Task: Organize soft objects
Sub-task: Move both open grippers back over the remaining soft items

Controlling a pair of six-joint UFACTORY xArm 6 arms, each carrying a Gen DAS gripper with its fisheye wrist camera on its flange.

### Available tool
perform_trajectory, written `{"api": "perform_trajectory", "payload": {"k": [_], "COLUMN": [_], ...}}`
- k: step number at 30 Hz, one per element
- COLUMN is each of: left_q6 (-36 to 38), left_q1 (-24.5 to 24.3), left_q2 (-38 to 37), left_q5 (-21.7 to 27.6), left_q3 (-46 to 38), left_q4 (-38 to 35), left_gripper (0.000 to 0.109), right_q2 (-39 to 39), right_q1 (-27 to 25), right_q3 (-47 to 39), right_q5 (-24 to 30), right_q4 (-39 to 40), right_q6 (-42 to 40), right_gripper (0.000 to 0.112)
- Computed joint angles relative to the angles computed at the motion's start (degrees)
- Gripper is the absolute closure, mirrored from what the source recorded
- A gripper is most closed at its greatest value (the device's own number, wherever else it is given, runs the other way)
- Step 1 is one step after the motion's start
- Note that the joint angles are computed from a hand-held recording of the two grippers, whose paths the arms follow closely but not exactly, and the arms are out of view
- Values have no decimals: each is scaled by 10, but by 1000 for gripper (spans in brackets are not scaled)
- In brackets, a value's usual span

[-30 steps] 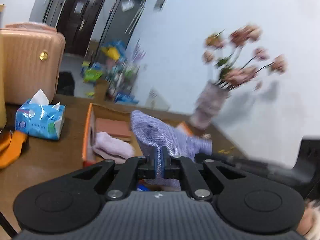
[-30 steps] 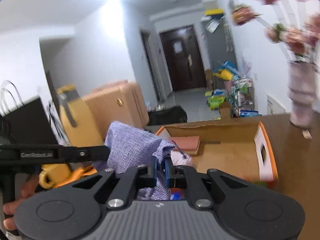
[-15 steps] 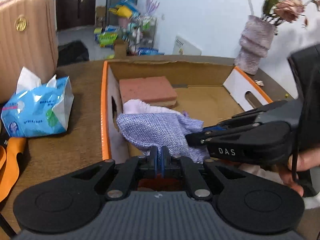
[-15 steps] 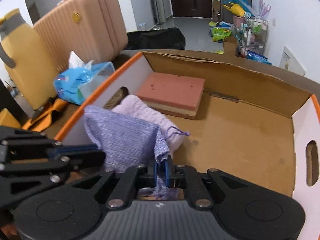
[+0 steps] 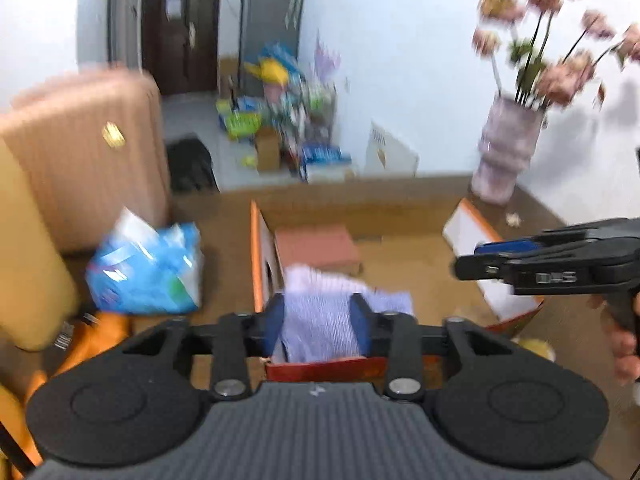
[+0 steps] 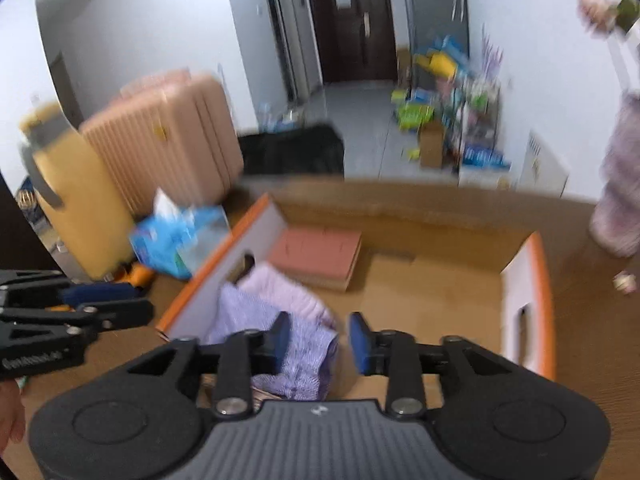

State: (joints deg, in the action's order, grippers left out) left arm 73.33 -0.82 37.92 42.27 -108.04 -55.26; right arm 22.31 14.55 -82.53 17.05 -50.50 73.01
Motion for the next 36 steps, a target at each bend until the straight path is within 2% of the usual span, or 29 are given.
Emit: {"api": "perform_trajectory", "payload": {"k": [1, 3, 5, 10, 12, 17, 20, 23, 30, 33, 36], "left_q6": [22, 60, 88, 121, 150, 226, 271, 317, 377, 371, 379], "left_q1": [5, 19, 29, 45, 52, 69, 97, 125, 203, 199, 170], "left_q2": [-29, -82, -124, -202, -234, -305, -337, -364, -393, -387, -382], "left_q5": [-7, -10, -17, -4, 6, 7, 36, 54, 99, 86, 60], "left_q3": [32, 87, 134, 220, 257, 357, 418, 485, 617, 621, 621], "left_q4": [-20, -53, -80, -114, -136, -189, -226, -248, -250, -221, -226], "left_gripper": [70, 59, 52, 47, 42, 39, 31, 29, 29, 29, 29], "right_q2": [-32, -100, -167, -272, -299, -351, -367, -373, -325, -318, -299], "right_q1": [3, 16, 34, 78, 94, 150, 190, 248, 398, 408, 412], "right_q3": [26, 82, 139, 231, 256, 317, 360, 406, 466, 488, 481], "right_q5": [6, 32, 66, 127, 141, 199, 223, 263, 389, 371, 382], "right_q4": [-43, -126, -193, -244, -261, -338, -392, -417, -368, -394, -389], "right_q6": [37, 111, 173, 236, 256, 339, 408, 473, 624, 720, 726], "right_gripper": [68, 67, 58, 57, 56, 49, 44, 41, 37, 37, 37]}}
